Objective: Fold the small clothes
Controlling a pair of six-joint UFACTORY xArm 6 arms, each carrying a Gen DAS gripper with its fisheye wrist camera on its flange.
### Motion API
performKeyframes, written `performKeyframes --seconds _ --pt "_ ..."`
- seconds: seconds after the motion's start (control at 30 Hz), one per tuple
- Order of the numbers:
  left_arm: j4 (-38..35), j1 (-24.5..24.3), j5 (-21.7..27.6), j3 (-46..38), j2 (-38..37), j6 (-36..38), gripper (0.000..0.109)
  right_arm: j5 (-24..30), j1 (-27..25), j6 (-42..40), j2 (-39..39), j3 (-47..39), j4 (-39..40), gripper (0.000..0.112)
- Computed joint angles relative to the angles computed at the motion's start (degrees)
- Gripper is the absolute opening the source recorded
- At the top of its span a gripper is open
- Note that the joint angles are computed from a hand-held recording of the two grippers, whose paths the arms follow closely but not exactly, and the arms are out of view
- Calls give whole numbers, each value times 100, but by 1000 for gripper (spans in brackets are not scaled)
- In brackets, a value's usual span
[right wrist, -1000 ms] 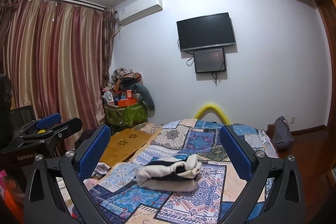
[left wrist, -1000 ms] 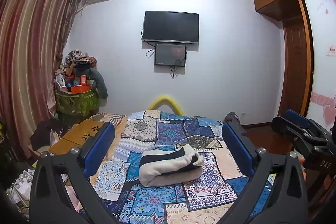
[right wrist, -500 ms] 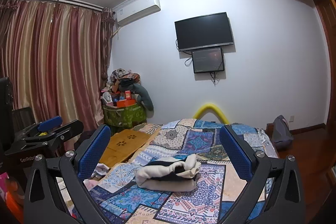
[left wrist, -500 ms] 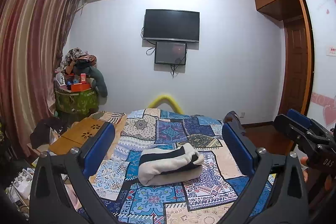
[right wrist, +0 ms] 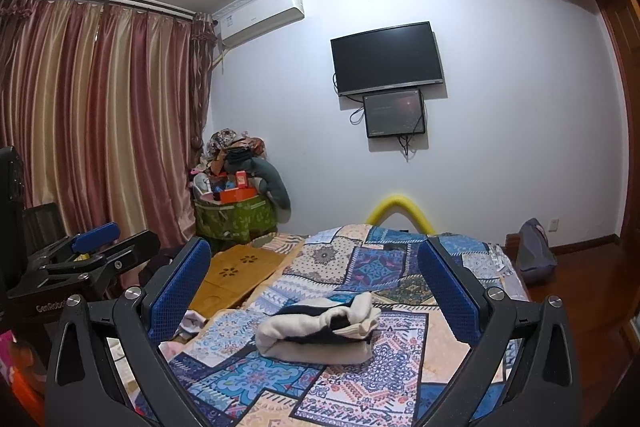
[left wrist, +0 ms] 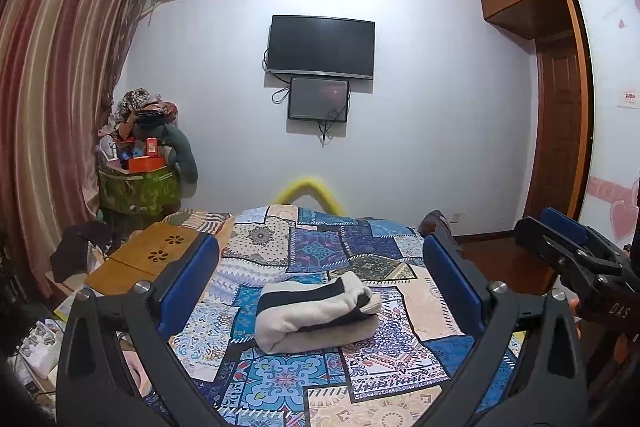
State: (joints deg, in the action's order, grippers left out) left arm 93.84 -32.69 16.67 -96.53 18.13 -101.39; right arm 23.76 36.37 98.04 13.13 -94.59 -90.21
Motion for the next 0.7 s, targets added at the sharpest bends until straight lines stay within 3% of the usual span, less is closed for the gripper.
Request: performKeyframes --seconds 0.7 --pt "-93 -26 -63 -61 54 164 103 46 18 -5 -7 18 11 103"
